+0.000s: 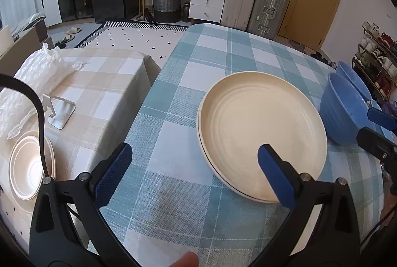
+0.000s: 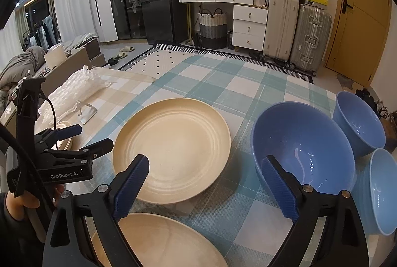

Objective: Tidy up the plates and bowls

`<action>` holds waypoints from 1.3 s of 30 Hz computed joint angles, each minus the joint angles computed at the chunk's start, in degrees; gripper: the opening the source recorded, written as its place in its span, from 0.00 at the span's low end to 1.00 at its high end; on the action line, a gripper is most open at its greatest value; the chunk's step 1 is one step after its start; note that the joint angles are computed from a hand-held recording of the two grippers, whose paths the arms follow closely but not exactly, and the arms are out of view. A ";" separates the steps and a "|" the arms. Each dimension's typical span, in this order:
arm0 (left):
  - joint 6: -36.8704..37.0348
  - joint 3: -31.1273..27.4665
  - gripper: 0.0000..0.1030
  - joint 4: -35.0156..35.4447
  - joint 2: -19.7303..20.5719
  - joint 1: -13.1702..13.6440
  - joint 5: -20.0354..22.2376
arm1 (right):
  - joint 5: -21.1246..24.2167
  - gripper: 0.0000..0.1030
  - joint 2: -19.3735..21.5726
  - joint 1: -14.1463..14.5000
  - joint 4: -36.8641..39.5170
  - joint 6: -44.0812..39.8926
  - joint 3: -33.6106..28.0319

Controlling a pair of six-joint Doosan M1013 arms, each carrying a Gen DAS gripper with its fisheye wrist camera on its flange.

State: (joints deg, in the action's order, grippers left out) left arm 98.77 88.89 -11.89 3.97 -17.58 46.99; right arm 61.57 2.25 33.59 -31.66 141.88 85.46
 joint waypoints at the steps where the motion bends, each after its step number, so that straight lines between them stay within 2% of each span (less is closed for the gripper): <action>1: 0.08 0.20 0.98 -0.03 -0.25 -0.03 -0.18 | 0.01 0.92 -0.14 0.16 -0.08 0.20 0.18; 13: 0.15 1.64 0.98 0.73 -2.08 -0.62 -0.71 | -0.91 0.93 -1.77 0.97 0.73 1.75 2.27; 22: -0.82 1.83 0.98 1.75 -1.73 -1.08 -0.33 | -6.11 0.92 -2.73 -1.57 9.71 -0.98 4.14; 28: -0.10 1.56 0.98 1.01 -0.97 -0.61 -0.04 | -7.76 0.92 -2.31 -3.41 14.89 -2.61 4.40; 39: 0.92 0.37 0.98 -0.54 0.83 0.21 0.56 | -6.77 0.92 -0.40 -4.89 18.81 -4.14 3.28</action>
State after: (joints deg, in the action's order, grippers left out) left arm 99.69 89.26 -12.43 4.80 -17.36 47.54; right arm 54.80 1.84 28.70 -12.85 137.74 88.74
